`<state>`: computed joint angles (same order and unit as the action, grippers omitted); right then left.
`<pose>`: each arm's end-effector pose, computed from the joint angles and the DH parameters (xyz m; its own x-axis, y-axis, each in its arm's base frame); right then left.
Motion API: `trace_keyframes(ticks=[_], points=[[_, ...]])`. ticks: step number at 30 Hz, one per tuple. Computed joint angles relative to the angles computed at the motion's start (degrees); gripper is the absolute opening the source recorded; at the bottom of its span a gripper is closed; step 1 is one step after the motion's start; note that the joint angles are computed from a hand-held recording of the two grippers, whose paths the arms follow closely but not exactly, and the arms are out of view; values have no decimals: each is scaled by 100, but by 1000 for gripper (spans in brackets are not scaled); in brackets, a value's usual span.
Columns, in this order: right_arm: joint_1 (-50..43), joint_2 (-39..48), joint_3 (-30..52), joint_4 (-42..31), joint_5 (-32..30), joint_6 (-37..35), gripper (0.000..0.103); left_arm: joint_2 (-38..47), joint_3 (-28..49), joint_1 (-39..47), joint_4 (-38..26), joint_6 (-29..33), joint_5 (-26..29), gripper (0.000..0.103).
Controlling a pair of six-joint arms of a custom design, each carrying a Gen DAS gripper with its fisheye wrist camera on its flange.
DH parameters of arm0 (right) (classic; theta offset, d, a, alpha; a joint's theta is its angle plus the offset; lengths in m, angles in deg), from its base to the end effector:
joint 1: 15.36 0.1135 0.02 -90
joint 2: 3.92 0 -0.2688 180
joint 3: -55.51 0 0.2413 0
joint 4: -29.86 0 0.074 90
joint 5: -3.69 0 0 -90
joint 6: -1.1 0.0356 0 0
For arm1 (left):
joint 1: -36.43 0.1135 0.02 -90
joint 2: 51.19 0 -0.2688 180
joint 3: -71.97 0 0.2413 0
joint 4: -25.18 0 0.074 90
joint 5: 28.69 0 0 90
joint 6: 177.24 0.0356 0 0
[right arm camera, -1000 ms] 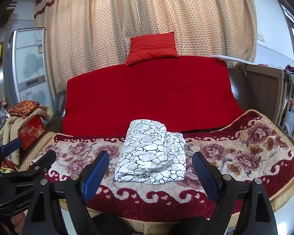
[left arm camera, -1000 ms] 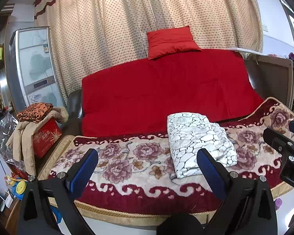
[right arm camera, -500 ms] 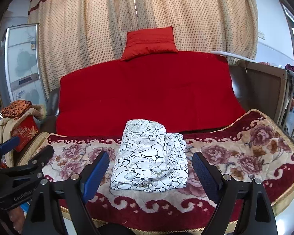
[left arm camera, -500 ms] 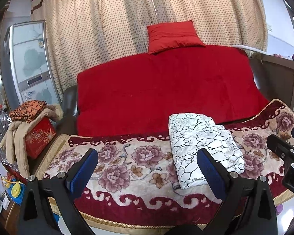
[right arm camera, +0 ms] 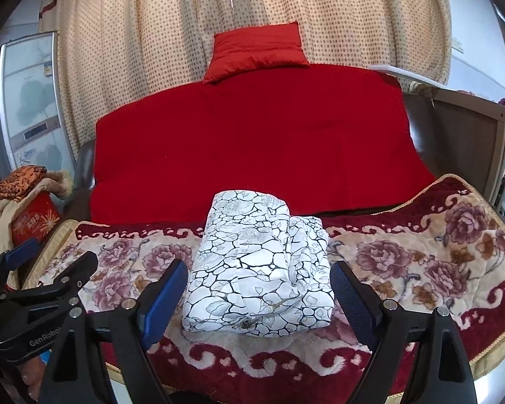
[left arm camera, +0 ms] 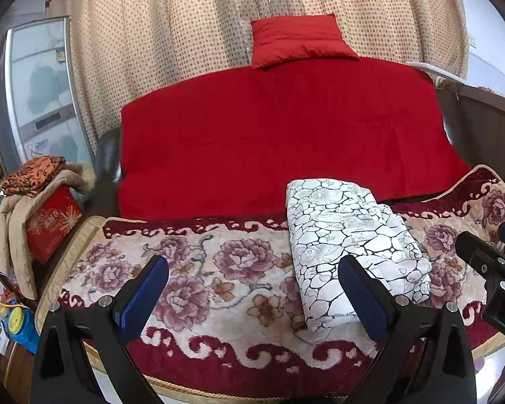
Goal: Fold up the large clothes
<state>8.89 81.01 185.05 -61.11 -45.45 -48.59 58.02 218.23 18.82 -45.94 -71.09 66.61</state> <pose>0.2263 0.0764 0.4777 -0.4378 0.3394 -0.8325 0.5039 0.8595 0.0854 0.3723 -0.1216 0.4514 -0.4088 0.4203 -0.8101 0.5079 0.8422 0.1807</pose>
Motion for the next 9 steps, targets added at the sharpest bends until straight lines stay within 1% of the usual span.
trace_keyframes(ticks=[2,5,7,9], points=[[-38,46,-12,2,9,68,89,118,128,60,-50,-27,81,100],[-19,162,86,-118,18,159,89,120,74,151,29,-71,179,100],[77,277,221,-234,158,241,89,39,-111,221,202,-12,320,100],[108,390,362,-292,165,232,89,26,-176,251,329,11,319,100]])
